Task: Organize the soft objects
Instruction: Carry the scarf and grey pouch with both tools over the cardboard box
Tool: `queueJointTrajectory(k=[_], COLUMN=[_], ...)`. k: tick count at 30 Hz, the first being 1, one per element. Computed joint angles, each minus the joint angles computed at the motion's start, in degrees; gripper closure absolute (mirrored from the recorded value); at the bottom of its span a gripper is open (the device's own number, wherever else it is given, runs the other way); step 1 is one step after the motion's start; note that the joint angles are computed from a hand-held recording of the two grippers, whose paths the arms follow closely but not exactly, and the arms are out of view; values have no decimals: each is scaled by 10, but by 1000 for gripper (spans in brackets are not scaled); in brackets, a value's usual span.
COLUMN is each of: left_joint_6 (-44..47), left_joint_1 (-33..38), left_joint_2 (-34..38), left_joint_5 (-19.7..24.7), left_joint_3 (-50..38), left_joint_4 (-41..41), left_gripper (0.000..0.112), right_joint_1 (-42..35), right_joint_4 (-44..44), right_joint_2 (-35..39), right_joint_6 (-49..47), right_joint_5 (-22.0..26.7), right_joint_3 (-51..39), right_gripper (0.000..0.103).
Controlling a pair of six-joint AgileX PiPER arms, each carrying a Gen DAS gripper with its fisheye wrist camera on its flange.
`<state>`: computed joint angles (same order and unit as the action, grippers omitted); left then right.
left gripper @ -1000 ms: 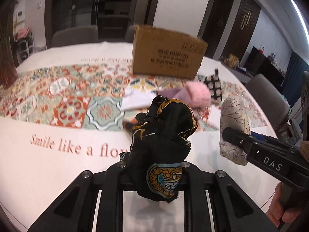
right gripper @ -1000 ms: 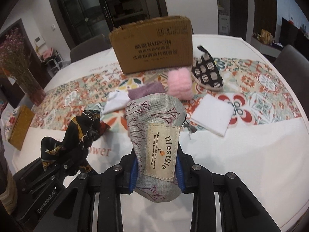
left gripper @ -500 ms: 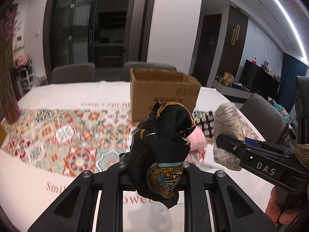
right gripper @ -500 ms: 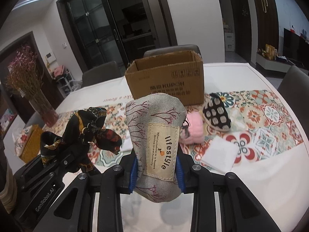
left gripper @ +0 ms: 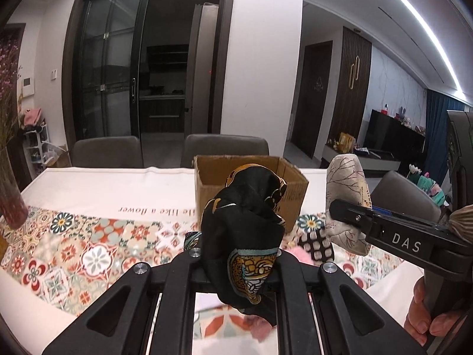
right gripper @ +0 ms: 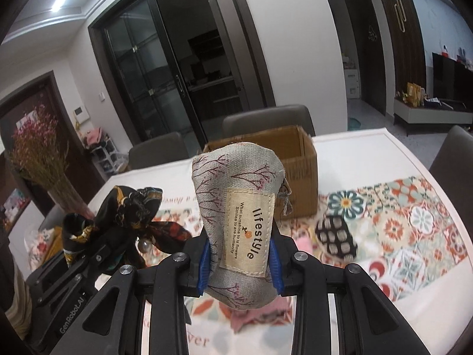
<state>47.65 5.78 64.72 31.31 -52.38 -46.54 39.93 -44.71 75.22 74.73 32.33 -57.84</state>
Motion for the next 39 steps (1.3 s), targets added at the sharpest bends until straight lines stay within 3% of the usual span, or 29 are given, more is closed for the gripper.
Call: queueJointTrajectory(k=[5,10,15,25,34,39], left_joint_6=[-27,-76,-120,-273,-372,-394], left_joint_1=[-14,-39,-64,-117,-150,-159], left_joint_2=[51,112,162,290,411,479], left_joint_5=[8,10,8,40,83,123], left_joint_3=[-66,-151,-231,-427,-585,-666], left_joint_4=[17,67,116,266,363,377], left_gripper=[100,100,100,100,100,99], right_joint_1=[-40,-102,-153,-226,-263,-280], right_joint_4=[42,191,321,466,506,526], right_joint_2=[23,61,110,240,375,449], right_joint_6=[-71,-244,-409,-609,-673,-697], right_joint_5=[-25,-44,-24,77,186,236], right_joint_3=[-41,-107,-193,-404,-607,-711], right_gripper=[69,69,69,69,69,69])
